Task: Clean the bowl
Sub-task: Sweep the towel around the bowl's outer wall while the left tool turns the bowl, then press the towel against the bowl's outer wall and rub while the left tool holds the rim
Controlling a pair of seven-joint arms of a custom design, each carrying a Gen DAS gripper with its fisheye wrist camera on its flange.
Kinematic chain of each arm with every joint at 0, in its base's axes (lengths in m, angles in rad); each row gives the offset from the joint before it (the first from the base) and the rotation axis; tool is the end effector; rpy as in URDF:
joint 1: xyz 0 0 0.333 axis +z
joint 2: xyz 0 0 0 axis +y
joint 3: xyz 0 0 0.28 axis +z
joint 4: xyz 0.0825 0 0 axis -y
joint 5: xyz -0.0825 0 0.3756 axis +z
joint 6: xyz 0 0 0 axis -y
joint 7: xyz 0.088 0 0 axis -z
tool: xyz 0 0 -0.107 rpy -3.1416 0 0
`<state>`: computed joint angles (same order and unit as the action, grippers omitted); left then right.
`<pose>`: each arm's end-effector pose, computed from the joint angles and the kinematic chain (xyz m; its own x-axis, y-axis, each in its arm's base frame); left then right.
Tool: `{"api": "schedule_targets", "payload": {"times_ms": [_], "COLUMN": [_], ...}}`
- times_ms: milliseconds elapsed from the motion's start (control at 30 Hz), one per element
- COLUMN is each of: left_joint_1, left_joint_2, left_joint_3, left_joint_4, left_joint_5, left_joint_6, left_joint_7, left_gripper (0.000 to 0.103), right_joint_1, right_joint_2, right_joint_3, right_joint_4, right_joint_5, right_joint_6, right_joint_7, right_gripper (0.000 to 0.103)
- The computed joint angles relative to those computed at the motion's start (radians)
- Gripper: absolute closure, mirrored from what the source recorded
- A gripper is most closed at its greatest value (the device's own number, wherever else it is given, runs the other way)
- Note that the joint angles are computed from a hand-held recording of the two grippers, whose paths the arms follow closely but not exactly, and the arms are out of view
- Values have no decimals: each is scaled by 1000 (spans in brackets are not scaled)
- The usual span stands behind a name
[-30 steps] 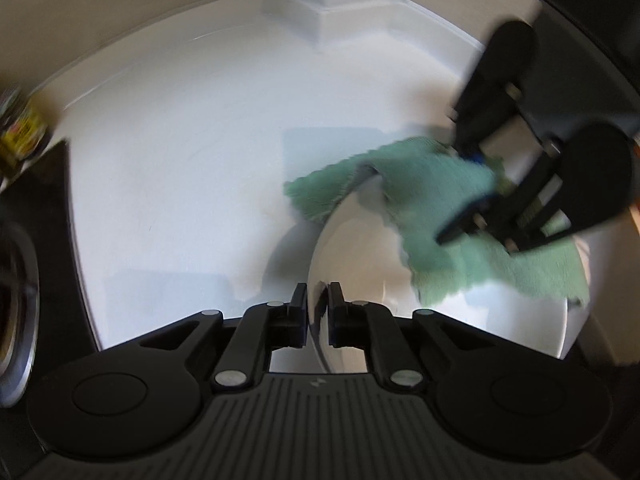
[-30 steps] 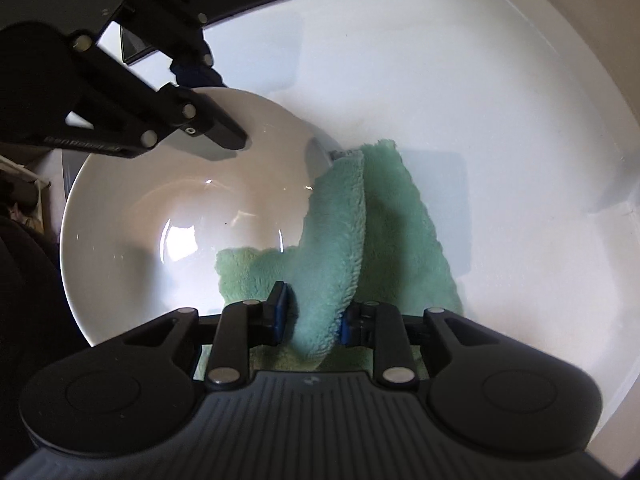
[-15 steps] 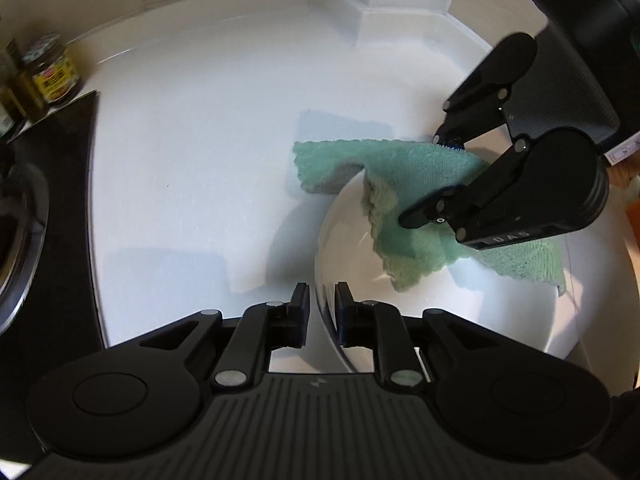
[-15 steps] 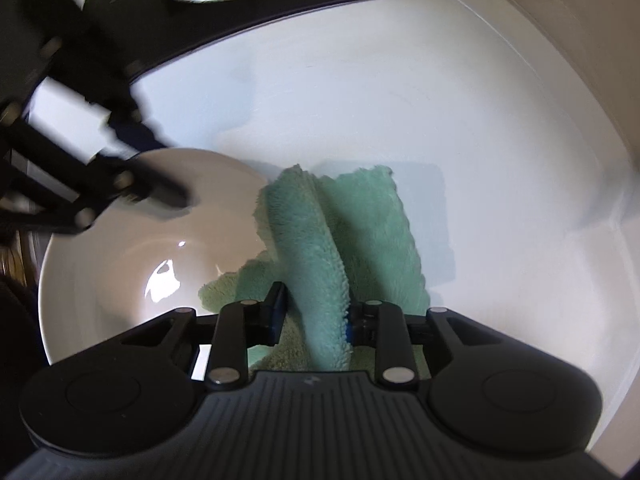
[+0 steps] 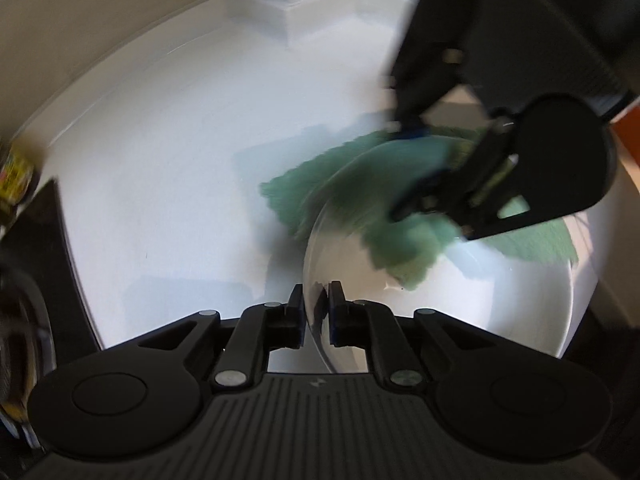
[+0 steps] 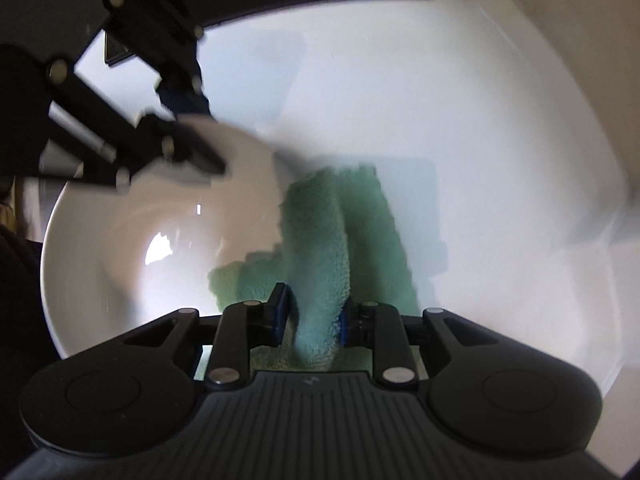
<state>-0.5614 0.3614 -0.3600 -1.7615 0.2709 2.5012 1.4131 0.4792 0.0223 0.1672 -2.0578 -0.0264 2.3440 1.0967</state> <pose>0.4137 -0.5135 0.3858 -0.7771 -0.6277 -0.0467 -0.5612 0.7246 -0.4001 0.4552 0.3426 0.4198 0.8918 -0.4314 0.1364 -0.3966 -0.8904 -0.2234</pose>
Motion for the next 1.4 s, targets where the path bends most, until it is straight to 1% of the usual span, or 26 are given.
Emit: {"api": "schedule_targets", "payload": {"times_ms": [33, 100, 133, 167, 233, 300, 333, 400, 433, 467, 500, 567, 633, 667, 700, 733, 867, 900, 967, 1033, 1100, 1167, 1267, 1300, 1333, 1400], "left_joint_1": [2, -1, -3, -7, -15, -4, 5, 25, 37, 45, 47, 41, 34, 25, 19, 17, 15, 16, 17, 6, 0, 7, 32, 40, 45, 49], "left_joint_2": [1, -15, -25, -38, -73, -108, -117, -113, -108, -101, -84, -44, -21, -18, -11, -4, 0, -1, -13, -35, -61, -94, -119, -119, -114, -95], "left_joint_3": [0, 11, 16, 23, 34, 28, 23, 14, 8, 4, 2, 0, -3, -1, -1, -2, -5, -3, 5, 18, 24, 21, 10, 6, 4, -1], "left_joint_4": [2, -26, -43, -62, -111, -166, -185, -191, -185, -182, -167, -106, -65, -57, -46, -34, -24, -27, -53, -82, -117, -170, -226, -231, -223, -195], "left_joint_5": [-6, -8, -4, 4, 27, 19, 9, -7, -20, -25, -21, 4, 21, 34, 43, 45, 29, 22, 7, 16, 27, 20, -10, -18, -20, -16], "left_joint_6": [1, 32, 48, 60, 83, 121, 141, 164, 163, 163, 156, 111, 73, 60, 48, 37, 29, 34, 65, 72, 78, 111, 171, 177, 173, 155], "left_joint_7": [-4, -66, -102, -145, -246, -309, -323, -315, -292, -271, -249, -184, -120, -103, -82, -55, -1, -3, -44, -115, -179, -235, -259, -252, -236, -196], "left_gripper": [93, 93, 90, 84, 84, 83, 83, 84, 86, 91, 91, 91, 93, 93, 93, 93, 93, 93, 93, 92, 92, 90, 90, 90, 94, 96], "right_joint_1": [3, 4, 0, -1, -9, -17, -20, -19, -17, -16, -15, -18, -26, -28, -29, -29, -11, -7, -2, -6, -14, -14, -18, -16, -16, -17], "right_joint_2": [12, 24, 25, 20, -9, 4, -14, -33, -49, -62, -66, -69, -58, -52, -39, -36, 20, 27, 43, 45, 25, 38, 2, -33, -56, -64], "right_joint_3": [3, 1, -3, -5, -9, -14, -16, -11, -7, -4, -4, -12, -19, -17, -13, -12, 2, 2, 0, -6, -12, -12, -15, -11, -9, -9], "right_joint_4": [13, 31, 36, 34, 7, -17, -42, -69, -86, -95, -98, -92, -63, -55, -42, -39, 6, 13, 30, 37, 11, 2, -48, -85, -108, -102], "right_joint_5": [-10, -7, 17, 27, 70, 94, 99, 76, 65, 72, 88, 161, 199, 188, 145, 133, 34, 26, 19, 55, 92, 96, 103, 97, 97, 125], "right_joint_6": [3, -8, -15, -19, -21, 17, 30, 44, 42, 29, 17, -36, -89, -92, -77, -70, 4, 6, 4, -2, 9, 37, 61, 64, 58, 14], "right_joint_7": [-5, -6, -2, 2, 28, 60, 106, 153, 160, 144, 118, 16, -39, -41, -36, -33, -5, -6, -8, -4, 7, 31, 77, 80, 64, 7], "right_gripper": [80, 80, 81, 81, 83, 83, 83, 83, 82, 82, 83, 83, 83, 83, 83, 83, 82, 81, 80, 82, 83, 83, 83, 83, 83, 83]}}
